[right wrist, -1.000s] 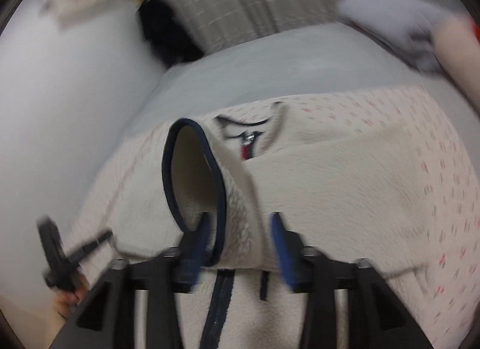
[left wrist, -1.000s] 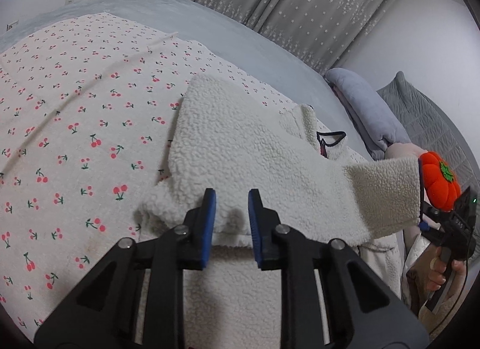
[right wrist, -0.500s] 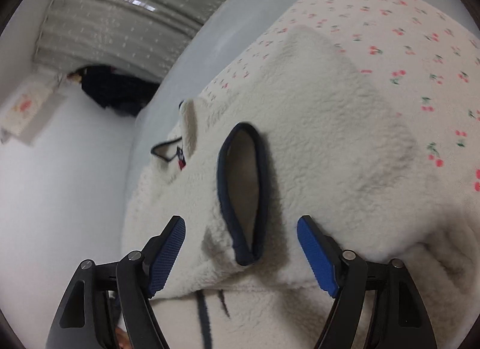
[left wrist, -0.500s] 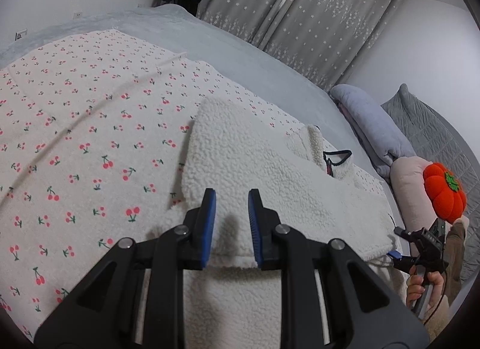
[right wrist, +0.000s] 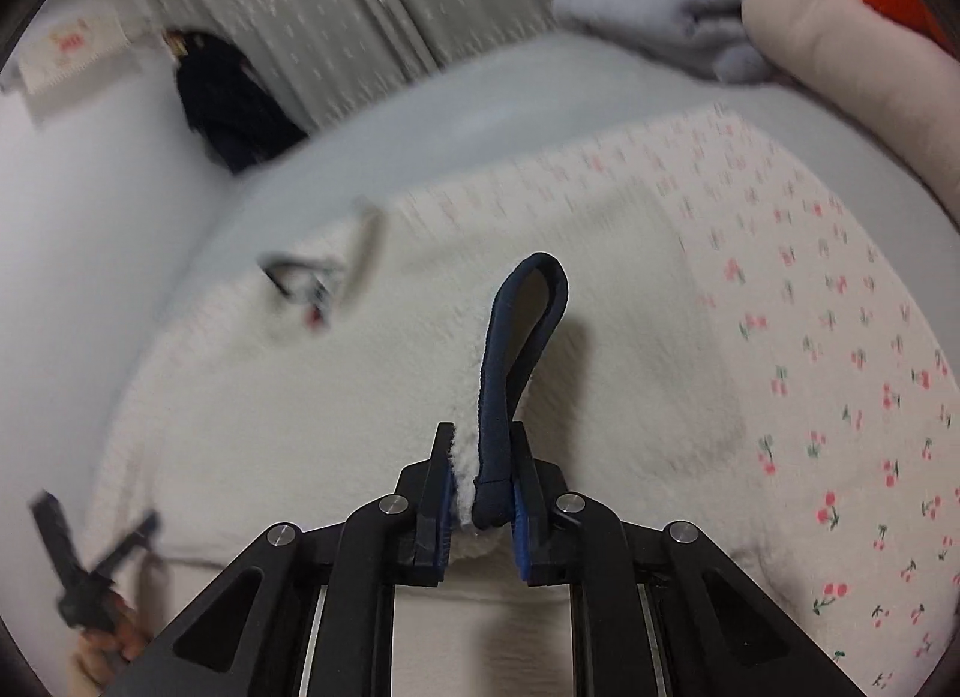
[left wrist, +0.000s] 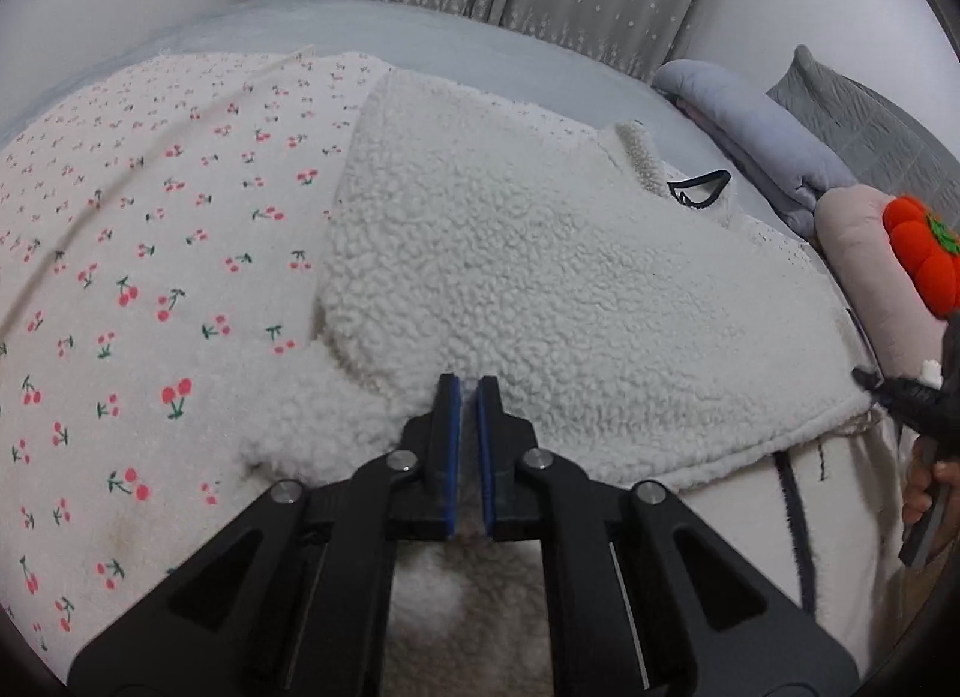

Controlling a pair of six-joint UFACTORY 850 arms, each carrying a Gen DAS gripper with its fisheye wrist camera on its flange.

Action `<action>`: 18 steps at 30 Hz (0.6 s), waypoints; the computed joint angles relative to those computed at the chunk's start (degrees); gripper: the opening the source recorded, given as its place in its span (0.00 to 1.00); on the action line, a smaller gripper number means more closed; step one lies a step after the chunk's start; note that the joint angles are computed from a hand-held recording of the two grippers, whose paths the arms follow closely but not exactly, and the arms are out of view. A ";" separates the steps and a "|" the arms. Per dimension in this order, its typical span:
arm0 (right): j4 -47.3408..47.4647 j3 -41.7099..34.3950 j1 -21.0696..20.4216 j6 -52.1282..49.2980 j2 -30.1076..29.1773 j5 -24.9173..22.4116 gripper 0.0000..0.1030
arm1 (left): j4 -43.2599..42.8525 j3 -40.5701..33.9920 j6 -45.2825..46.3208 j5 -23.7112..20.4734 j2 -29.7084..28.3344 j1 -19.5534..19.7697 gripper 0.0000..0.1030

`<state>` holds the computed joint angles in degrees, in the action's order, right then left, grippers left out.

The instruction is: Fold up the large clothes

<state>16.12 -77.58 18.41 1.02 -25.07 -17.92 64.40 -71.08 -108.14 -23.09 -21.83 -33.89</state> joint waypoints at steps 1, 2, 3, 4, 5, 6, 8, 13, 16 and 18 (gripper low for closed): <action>-3.60 1.19 0.56 1.84 0.32 2.32 0.16 | -0.59 -0.02 0.89 0.15 0.08 0.11 0.08; -4.80 3.62 0.65 1.30 1.53 5.69 0.16 | -0.36 0.15 0.64 0.40 0.21 0.17 0.08; -3.67 4.16 0.63 0.40 1.77 6.66 0.16 | 0.53 0.43 -0.39 0.53 0.33 0.14 0.08; -4.35 3.84 0.53 1.81 1.84 5.96 0.17 | 1.41 0.77 -1.41 0.63 0.57 0.07 0.08; -6.30 3.74 0.65 3.92 2.08 5.29 0.18 | 1.93 0.94 -2.05 0.82 0.73 0.12 0.08; -8.57 3.34 0.72 5.97 2.41 3.98 0.21 | 2.07 1.09 -2.41 1.17 0.99 0.25 0.08; -9.70 2.97 0.53 6.09 3.26 1.42 0.31 | -2.04 1.08 0.89 2.13 1.81 0.46 0.11; -15.19 8.04 0.16 7.42 10.71 -1.35 0.69 | -11.55 0.56 7.09 1.25 4.21 -0.98 0.71; -12.42 13.06 -1.32 2.58 17.08 -3.37 0.74 | -14.52 -0.74 10.32 -4.34 5.04 -3.15 0.75; -12.24 15.44 -2.03 1.87 20.27 -5.08 0.77 | -18.61 -1.03 14.49 -6.33 5.92 -3.96 0.76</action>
<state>3.88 -62.14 16.38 2.89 -4.80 -23.00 45.79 -72.11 -93.65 -29.42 -15.92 -37.85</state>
